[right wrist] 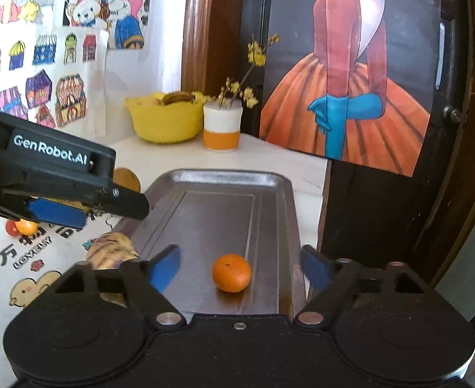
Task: Organize fruits
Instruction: 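Carry the pepino onto the metal tray and open the left tool while the right tool releases the orange there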
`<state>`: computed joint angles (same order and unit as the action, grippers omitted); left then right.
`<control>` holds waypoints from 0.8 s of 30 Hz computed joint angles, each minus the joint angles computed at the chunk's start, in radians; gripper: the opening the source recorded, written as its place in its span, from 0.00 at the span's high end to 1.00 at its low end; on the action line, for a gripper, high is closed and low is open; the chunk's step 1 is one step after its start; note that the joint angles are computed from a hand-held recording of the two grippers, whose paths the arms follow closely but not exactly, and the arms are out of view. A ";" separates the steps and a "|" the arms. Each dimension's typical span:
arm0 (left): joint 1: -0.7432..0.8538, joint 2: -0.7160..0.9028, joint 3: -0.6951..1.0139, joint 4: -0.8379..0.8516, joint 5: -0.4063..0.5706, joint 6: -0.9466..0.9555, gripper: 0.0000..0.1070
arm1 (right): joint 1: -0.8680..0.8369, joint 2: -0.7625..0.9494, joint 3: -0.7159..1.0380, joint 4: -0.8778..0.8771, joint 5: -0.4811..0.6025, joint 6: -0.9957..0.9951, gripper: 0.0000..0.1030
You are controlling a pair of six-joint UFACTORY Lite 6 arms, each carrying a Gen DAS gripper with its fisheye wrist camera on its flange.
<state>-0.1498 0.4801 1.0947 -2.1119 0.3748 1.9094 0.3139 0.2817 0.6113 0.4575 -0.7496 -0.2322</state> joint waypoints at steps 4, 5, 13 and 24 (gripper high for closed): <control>0.011 -0.100 -0.104 -0.182 0.022 0.197 0.10 | 0.041 -0.089 -0.077 0.048 -0.034 -0.009 0.01; 0.018 -0.123 -0.126 -0.214 0.027 0.238 0.08 | 0.053 -0.112 -0.096 0.064 -0.038 -0.014 0.01; 0.071 -0.347 -0.376 -0.491 0.097 0.600 0.04 | 0.188 -0.297 -0.225 0.244 -0.034 -0.090 0.01; 0.176 -0.619 -0.715 -0.602 0.203 0.943 0.04 | 0.449 -0.387 -0.281 0.558 -0.026 -0.245 0.01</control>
